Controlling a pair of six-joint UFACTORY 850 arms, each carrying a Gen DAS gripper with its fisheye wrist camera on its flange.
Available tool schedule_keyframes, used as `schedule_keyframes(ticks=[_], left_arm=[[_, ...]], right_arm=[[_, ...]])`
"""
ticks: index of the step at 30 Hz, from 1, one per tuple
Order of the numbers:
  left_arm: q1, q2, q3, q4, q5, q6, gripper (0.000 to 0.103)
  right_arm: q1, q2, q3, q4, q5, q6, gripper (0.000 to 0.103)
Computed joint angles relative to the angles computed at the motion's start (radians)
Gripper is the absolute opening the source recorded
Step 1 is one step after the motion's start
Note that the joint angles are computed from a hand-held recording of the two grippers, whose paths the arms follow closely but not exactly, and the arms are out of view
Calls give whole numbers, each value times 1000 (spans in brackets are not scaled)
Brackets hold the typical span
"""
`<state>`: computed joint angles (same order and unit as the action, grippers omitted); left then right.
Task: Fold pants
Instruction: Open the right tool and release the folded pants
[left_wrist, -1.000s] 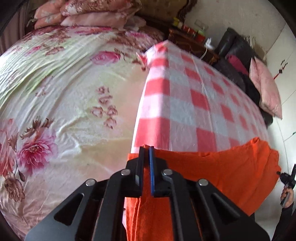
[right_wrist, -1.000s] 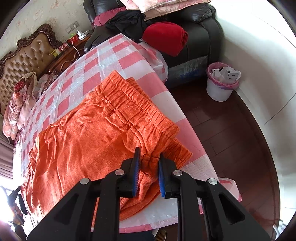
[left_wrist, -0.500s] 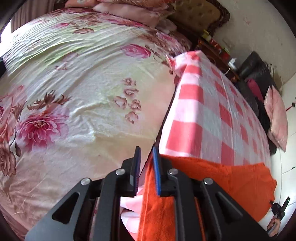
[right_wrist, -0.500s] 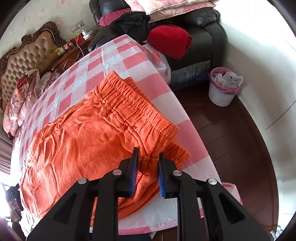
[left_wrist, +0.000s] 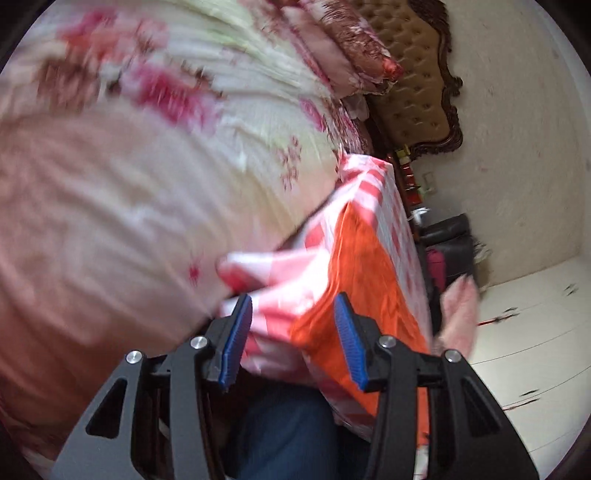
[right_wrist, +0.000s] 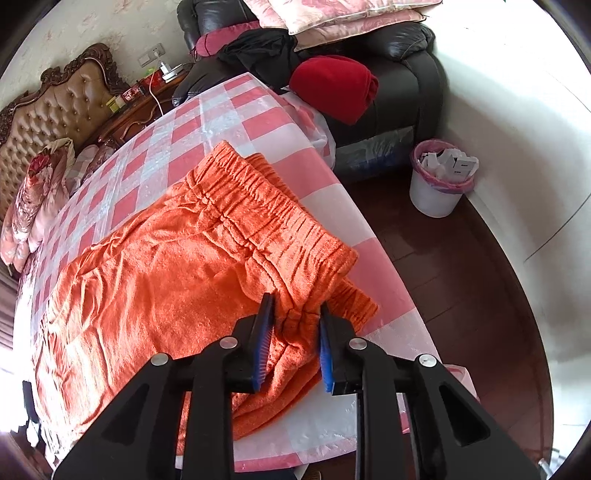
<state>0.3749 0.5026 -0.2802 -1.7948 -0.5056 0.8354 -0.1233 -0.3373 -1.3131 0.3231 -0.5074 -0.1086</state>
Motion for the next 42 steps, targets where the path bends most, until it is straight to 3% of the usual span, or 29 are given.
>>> schedule_keyframes(ticks=[4, 6, 7, 9, 10, 12, 14, 16, 19, 21, 23, 26, 27, 29, 31, 33, 36, 37, 38, 40, 42], left_arm=[[-13, -99, 60, -333, -212, 285, 51], [-28, -191, 50, -410, -340, 354, 51], [-41, -231, 41, -433, -374, 372, 44], [-61, -255, 30, -464, -400, 408, 19], [-74, -239, 30, -481, -376, 423, 13], [-94, -197, 17, -475, -302, 433, 13], [-96, -181, -3, -444, -268, 426, 13], [-106, -173, -20, -418, -229, 411, 12], [-115, -170, -42, -387, -187, 394, 12], [-115, -166, -47, -372, -174, 380, 12], [-112, -149, -39, -358, -162, 369, 12], [-115, -129, -37, -327, -127, 341, 12], [-115, -125, -37, -319, -121, 335, 12], [-114, -113, -37, -301, -107, 324, 12], [-116, -107, -44, -280, -88, 318, 12], [-111, -111, -60, -235, -76, 298, 12], [-117, -113, -89, -164, -42, 276, 12], [-119, -116, -98, -146, -37, 270, 12], [-122, -122, -112, -120, -23, 262, 12], [-123, -137, -137, -92, -11, 250, 12], [-120, -157, -162, -75, -9, 248, 12]], right_arm=[[7, 4, -8, -52, -20, 81, 26], [1, 13, -5, -31, -29, 77, 41], [-1, 21, -1, -42, -27, 88, 45], [2, 46, 11, -167, -24, 208, 66], [1, 66, 23, -224, -18, 261, 69], [9, 114, 60, -427, 2, 459, 69], [28, 155, 78, -583, 9, 541, 69], [76, 167, 70, -578, 25, 456, 64], [153, 145, 18, -367, 36, 144, 64], [220, 79, -65, -240, 16, -39, 64], [277, -30, -203, -107, -72, -216, 64], [349, -171, -367, -167, -117, -231, 64], [370, -250, -467, -157, -183, -262, 57], [391, -352, -598, -141, -280, -292, 49], [406, -434, -705, -128, -342, -338, 49], [409, -488, -766, -136, -390, -337, 51], [391, -498, -751, -59, -411, -404, 52], [387, -502, -756, -38, -416, -423, 50], [381, -509, -770, -23, -427, -431, 34], [361, -554, -847, 36, -482, -424, 16], [360, -571, -874, 32, -483, -421, 11]])
